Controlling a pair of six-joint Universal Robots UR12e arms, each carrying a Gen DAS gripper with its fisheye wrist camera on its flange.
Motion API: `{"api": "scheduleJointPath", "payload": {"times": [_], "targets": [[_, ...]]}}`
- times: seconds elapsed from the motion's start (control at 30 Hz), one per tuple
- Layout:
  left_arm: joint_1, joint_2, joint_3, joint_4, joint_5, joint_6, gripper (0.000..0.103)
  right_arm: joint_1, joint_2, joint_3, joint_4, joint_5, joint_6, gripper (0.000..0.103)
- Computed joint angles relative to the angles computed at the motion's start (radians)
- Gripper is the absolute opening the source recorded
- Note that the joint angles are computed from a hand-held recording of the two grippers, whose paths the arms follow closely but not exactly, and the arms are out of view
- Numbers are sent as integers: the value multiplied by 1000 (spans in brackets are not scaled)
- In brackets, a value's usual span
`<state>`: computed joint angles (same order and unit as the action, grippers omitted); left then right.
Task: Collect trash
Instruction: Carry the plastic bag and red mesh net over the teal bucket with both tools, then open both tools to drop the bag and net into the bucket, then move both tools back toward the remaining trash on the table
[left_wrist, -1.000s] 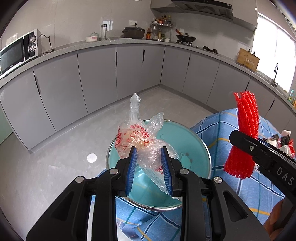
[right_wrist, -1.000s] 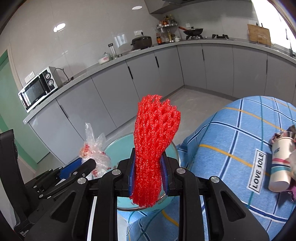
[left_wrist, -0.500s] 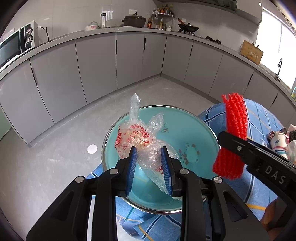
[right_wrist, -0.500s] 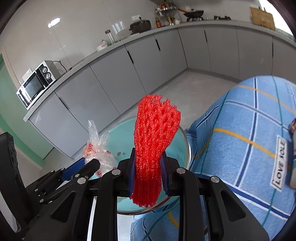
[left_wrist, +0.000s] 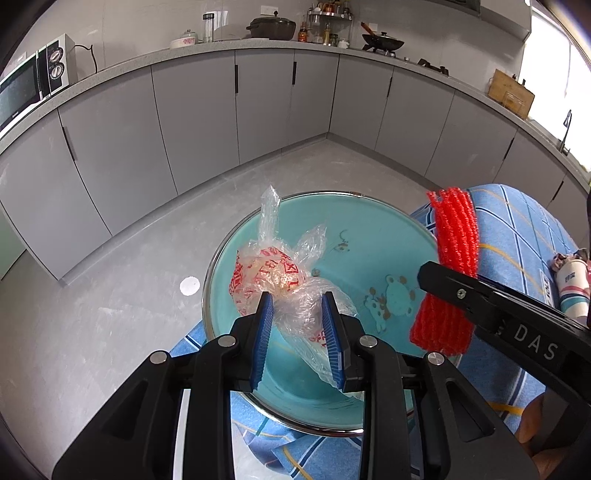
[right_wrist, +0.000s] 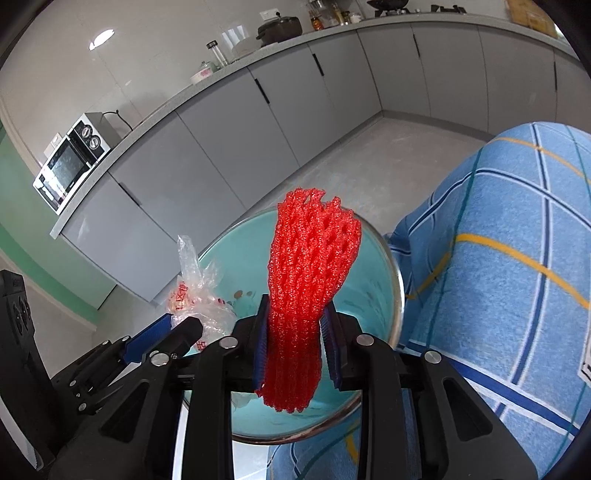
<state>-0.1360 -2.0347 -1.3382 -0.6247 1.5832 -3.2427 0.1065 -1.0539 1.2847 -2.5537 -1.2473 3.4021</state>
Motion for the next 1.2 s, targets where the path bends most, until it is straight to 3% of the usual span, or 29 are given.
{"api": "scheduleJointPath", "payload": {"times": [0.17, 0.2, 0.4, 0.63, 0.7, 1.2], "targets": [[-4, -2, 4, -7, 21, -1, 35, -8, 8, -9, -6, 39, 8, 54], [-7, -4, 8, -11, 28, -4, 38, -9, 5, -4, -20, 38, 12, 55], [-11, 4, 1, 3, 57, -15, 56, -17, -20, 26, -80, 14, 38, 55], [-23, 17, -10, 27, 101, -21, 69, -9, -60, 73, -150, -91, 23, 58], [-31, 23, -17, 44, 130, -18, 77, -6, -70, 85, -169, -120, 14, 60], [-64, 72, -61, 118, 130, 2, 90, -20, -163, 208, -261, -214, 10, 66]]}}
